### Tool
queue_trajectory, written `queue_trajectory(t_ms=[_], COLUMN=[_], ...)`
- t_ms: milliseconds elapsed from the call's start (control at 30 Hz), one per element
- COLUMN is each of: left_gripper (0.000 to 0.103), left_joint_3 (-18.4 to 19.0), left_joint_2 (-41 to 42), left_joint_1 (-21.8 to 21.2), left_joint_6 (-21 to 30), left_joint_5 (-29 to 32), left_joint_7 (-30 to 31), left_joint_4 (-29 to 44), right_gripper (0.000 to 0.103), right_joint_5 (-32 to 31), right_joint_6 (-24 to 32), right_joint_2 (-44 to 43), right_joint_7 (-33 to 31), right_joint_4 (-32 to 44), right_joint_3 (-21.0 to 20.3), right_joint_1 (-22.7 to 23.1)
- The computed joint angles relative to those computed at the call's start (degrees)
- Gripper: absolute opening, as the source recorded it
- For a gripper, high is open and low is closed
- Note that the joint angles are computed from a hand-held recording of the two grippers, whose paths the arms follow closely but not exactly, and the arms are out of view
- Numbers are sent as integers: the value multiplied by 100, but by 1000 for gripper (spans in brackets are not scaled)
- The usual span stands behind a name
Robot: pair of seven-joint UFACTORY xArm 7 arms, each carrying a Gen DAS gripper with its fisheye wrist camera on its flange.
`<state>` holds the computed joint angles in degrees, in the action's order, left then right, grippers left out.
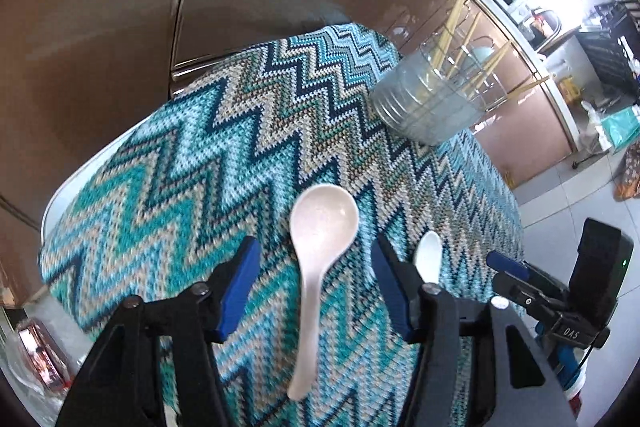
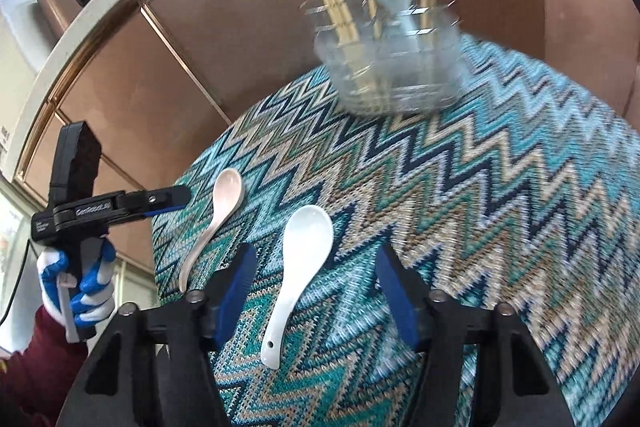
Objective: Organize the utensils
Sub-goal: 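Lower both tools toward the two white spoons on the cloth, then close the left tool on a white spoon while the right tool grasps the other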
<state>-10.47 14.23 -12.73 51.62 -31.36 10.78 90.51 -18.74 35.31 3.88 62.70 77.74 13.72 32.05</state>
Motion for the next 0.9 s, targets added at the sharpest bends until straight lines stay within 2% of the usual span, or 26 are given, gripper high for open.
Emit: queue_trajectory(t_ms=[167, 500, 633, 767, 900], left_gripper=[44, 35, 24, 15, 9], left_joint_3=[-57, -169, -165, -170, -126], left_joint_2=[515, 1181, 1305, 1357, 1109], left_joint_1=[48, 54, 8, -10, -104], left_joint_6=[424, 931, 945, 932, 573], left_joint_5=[91, 278, 376, 420, 590], left_joint_7=[322, 742, 740, 722, 759], left_joint_4=[652, 1398, 1563, 1634, 1246], right_gripper=[40, 34, 31, 22, 14], right_joint_5=[958, 2536, 2936, 3122, 3164], right_joint_6=[-338, -294, -102, 160, 424], right_joint_2=[245, 736, 989, 1187, 1290], right_joint_7=[-1082, -2871, -3438, -3761, -3896], right_joint_4=[80, 361, 656, 911, 1092], right_joint_3=[-9, 19, 48, 35, 8], right_joint_1=[-186, -483, -577, -593, -562])
